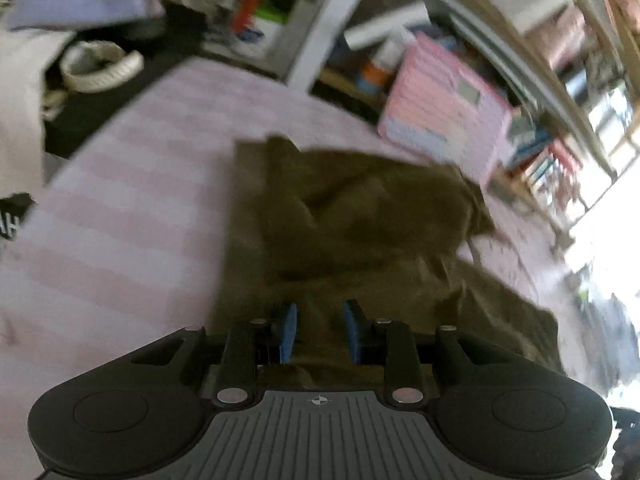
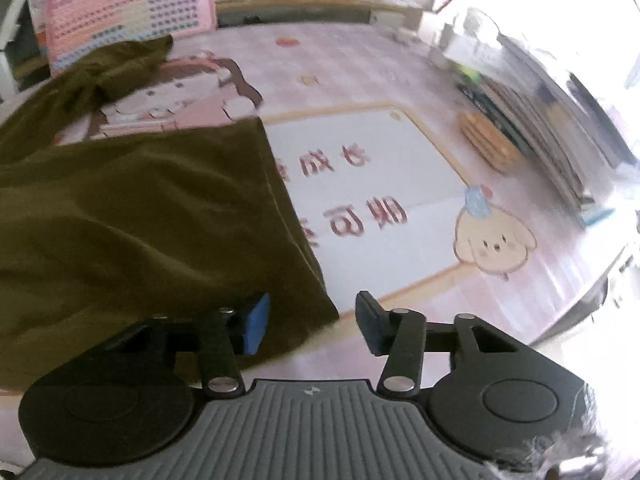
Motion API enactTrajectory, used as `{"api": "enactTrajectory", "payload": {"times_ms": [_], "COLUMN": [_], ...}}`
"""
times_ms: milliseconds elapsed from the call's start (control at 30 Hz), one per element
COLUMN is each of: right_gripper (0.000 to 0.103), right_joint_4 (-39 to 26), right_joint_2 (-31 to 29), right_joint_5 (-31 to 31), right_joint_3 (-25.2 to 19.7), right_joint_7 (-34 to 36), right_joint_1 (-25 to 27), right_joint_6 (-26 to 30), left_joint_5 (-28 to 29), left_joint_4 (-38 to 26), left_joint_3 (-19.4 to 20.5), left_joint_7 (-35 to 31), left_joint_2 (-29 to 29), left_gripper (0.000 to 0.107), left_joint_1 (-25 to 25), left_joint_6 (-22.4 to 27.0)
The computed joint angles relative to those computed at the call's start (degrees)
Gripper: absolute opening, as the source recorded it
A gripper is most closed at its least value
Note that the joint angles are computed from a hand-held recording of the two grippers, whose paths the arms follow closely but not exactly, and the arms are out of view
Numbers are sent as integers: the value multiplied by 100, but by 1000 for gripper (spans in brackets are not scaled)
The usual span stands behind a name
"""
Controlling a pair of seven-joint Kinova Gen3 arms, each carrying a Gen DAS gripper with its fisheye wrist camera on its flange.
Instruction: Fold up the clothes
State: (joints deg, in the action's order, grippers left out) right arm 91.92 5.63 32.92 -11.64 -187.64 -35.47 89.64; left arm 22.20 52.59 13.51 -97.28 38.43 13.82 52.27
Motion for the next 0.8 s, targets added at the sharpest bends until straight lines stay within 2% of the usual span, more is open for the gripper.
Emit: {"api": "enactTrajectory", "payload": {"times_ms": [100, 133, 300, 467, 533, 700, 800], "right_gripper": [18, 16, 15, 16, 21, 26, 29], "right_joint_4": [91, 73, 79, -74, -100, -241, -353], "right_joint_2": [-81, -75, -18, 75, 66, 94, 133], "right_joint_5": [-34, -53, -6, -81, -97, 87, 193], "right_joint_3": [-25, -30, -5, 40, 59, 48, 79], "right_joint_7": [35, 129, 53, 360, 337, 231, 400], "right_joint_1": [18, 32, 11, 56, 59, 11, 17], "right_joint_6": [-229, -229, -22, 88, 91, 56, -60], "left_joint_5": [-100, -125, 4, 69, 59, 178, 3], "left_joint_4": [-178, -209, -53, 105, 8, 81, -265], "left_joint_3": [-82, -88, 32, 38, 18, 99, -27], "left_joint_7": [189, 216, 57, 28, 109, 60, 259], "left_joint_2": [142, 167, 151, 84, 95, 49, 258], "left_gripper": [27, 27, 27, 28, 31, 40, 41], "left_joint_1": [137, 156, 51, 30, 47, 4, 132], "left_joint_6": [141, 174, 93, -68, 7, -364, -64]}}
